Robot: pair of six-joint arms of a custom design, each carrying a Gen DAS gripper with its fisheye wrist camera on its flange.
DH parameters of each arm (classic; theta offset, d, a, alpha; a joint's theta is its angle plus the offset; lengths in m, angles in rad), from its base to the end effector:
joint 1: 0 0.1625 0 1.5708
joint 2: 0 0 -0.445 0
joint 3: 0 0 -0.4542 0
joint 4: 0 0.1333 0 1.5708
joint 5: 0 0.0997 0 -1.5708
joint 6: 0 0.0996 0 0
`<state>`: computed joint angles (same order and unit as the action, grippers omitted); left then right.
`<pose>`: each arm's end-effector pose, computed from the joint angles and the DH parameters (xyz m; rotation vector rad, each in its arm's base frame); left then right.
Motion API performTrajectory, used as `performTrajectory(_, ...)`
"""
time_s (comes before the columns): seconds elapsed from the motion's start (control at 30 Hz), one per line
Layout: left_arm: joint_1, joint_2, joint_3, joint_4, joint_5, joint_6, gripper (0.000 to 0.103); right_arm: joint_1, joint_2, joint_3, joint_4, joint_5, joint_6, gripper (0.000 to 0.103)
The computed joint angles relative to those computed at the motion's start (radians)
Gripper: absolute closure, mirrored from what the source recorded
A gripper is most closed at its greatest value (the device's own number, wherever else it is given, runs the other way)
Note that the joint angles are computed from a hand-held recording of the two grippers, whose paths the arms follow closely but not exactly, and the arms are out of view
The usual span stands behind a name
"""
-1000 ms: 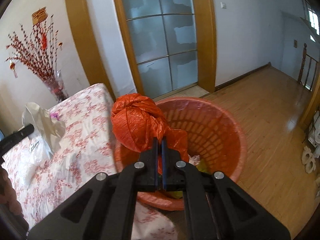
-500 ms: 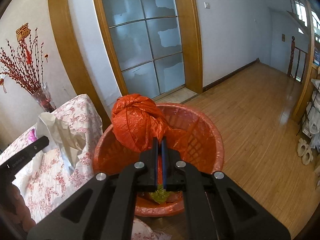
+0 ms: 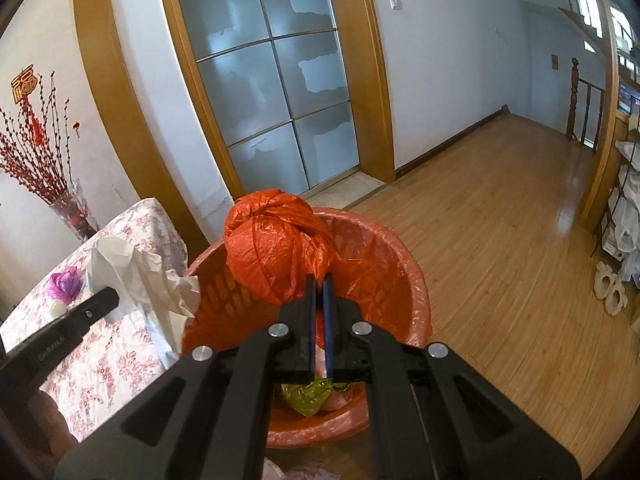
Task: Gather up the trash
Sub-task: 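Carry the orange bag and white paper bag over the wastebasket with both tools, then open both tools to drop the orange and white paper bags into the basket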
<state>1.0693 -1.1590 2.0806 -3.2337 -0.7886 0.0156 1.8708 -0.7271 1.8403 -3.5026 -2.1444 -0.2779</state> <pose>-0.0975 -0.6011 0.2237 0.2347 2.3470 -1.1095 0.2714 -0.6093 0.0665 0.3878 -2.3773 1.0442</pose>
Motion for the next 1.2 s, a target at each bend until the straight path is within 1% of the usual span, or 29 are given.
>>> performTrajectory(0.43,0.019,0.038,-0.031,0.067,-0.050,-0.031,0.101,-0.020,0.005,-0.012,0.011,0.021,0.023,0.098)
performTrajectory(0.5,0.023,0.037,-0.033,0.082,-0.056,-0.039,0.101,-0.022,0.006,-0.014,0.018,0.030,0.025,0.097)
performTrajectory(0.53,0.025,0.036,-0.034,0.093,-0.059,-0.045,0.101,-0.024,0.005,-0.013,0.020,0.039,0.027,0.094)
performTrajectory(0.6,0.030,0.035,-0.034,0.106,-0.062,-0.055,0.100,-0.025,0.004,-0.012,0.018,0.047,0.026,0.094)
performTrajectory(0.63,0.033,0.034,-0.035,0.117,-0.063,-0.060,0.100,-0.026,0.004,-0.013,0.022,0.051,0.026,0.088)
performTrajectory(0.67,0.034,0.033,-0.035,0.124,-0.062,-0.063,0.095,-0.026,0.005,-0.013,0.021,0.052,0.024,0.082)
performTrajectory(0.73,0.038,0.030,-0.035,0.134,-0.056,-0.071,0.083,-0.024,0.009,-0.012,0.009,0.045,0.016,0.079)
performTrajectory(0.77,0.041,0.027,-0.033,0.138,-0.052,-0.077,0.070,-0.023,0.009,-0.012,0.009,0.043,0.015,0.079)
performTrajectory(0.8,0.043,0.024,-0.031,0.136,-0.048,-0.081,0.061,-0.023,0.010,-0.011,0.008,0.041,0.014,0.079)
performTrajectory(0.87,0.044,0.019,-0.027,0.136,-0.042,-0.085,0.060,-0.021,0.014,-0.014,0.004,0.034,0.013,0.077)
performTrajectory(1.03,0.044,0.003,-0.017,0.146,-0.024,-0.092,0.059,-0.018,0.014,-0.011,0.006,0.027,0.011,0.076)
performTrajectory(1.13,0.044,-0.012,-0.004,0.143,-0.006,-0.085,0.059,-0.013,0.016,-0.012,0.006,0.022,0.003,0.076)
performTrajectory(1.2,0.044,-0.024,0.006,0.139,0.012,-0.083,0.058,-0.011,0.015,-0.009,0.002,0.021,0.000,0.074)
